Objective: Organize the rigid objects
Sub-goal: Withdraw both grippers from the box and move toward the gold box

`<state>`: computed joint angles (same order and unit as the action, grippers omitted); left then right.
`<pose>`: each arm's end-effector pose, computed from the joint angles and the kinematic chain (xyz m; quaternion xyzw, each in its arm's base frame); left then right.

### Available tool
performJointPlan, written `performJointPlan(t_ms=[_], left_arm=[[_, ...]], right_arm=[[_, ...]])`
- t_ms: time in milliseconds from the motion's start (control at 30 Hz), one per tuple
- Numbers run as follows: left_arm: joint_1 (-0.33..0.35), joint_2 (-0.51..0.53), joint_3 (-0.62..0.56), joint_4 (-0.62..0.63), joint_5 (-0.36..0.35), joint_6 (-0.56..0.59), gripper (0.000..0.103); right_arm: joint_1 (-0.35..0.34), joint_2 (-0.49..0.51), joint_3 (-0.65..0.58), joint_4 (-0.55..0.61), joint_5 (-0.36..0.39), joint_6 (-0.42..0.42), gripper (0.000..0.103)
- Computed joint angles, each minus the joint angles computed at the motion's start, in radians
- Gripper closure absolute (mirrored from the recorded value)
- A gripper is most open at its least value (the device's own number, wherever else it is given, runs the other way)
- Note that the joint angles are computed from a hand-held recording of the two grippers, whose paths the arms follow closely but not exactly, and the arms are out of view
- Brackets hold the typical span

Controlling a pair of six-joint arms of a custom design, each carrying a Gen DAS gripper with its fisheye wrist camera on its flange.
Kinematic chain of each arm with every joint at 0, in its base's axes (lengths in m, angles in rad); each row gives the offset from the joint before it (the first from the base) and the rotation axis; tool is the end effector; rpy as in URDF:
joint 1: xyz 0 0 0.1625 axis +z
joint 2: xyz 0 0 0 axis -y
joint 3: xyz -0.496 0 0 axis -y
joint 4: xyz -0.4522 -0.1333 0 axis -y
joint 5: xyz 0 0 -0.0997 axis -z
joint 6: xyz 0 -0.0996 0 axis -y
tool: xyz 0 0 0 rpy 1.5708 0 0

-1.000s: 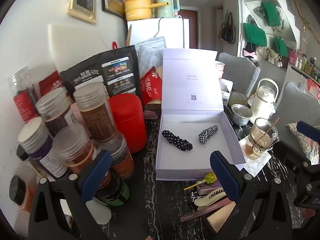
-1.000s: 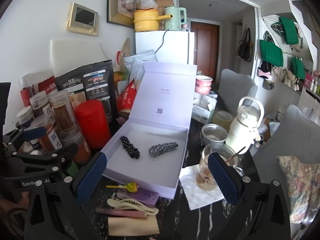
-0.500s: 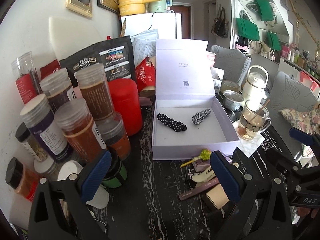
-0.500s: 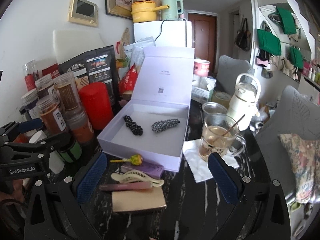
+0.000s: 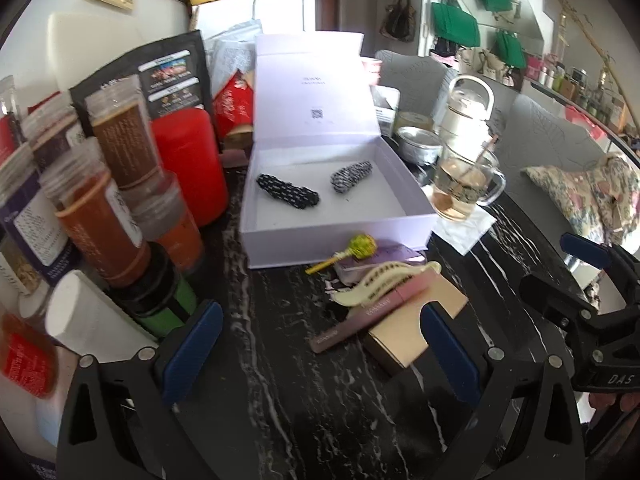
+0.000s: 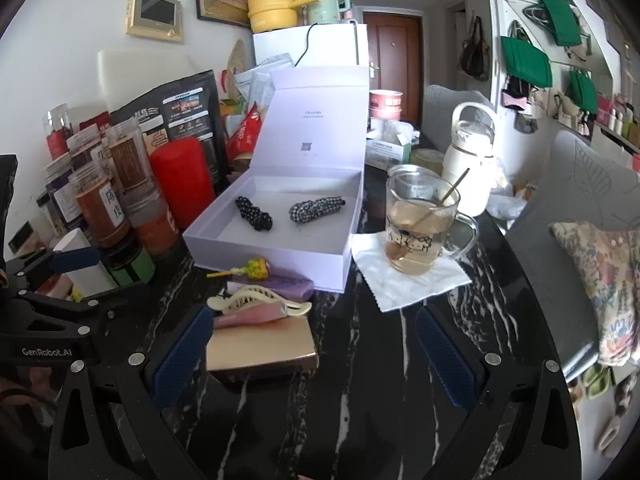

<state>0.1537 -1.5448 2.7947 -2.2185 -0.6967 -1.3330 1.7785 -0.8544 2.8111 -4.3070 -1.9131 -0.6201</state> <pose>-0.1670 -0.2381 0.1201 0.1618 0.8592 -0.3442 0.3422 0.1580 -0.2655 0.1210 0.3073 -0.8605 0.3342 0.2309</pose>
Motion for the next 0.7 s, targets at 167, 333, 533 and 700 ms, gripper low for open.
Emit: performJointPlan(t_ms=[167,333,533,700], left_arm=[[0.037,0.132,0.037,-0.295,-0.012,0.145,0.002],[0.088,0.315,0.052,-0.603,-0.008,0.282,0.002],[0.165,0.486,0.045,-0.887,-0.040,0.443,0.004],[0.190,0.572,0.037,-1.016,-0.069,0.545,0.010]], right_arm=[[-0.082,0.016,0.024,-0.021,0.064,-0.024,0.000],[-0.177,0.031,0.041,-0.035,0.113,-0.062,0.000],[-0.263,0.012,0.042,-0.010,0.145,-0.071,0.000],[-0.302,-0.010,0.037,0.019,0.164,-0.070,0.000]])
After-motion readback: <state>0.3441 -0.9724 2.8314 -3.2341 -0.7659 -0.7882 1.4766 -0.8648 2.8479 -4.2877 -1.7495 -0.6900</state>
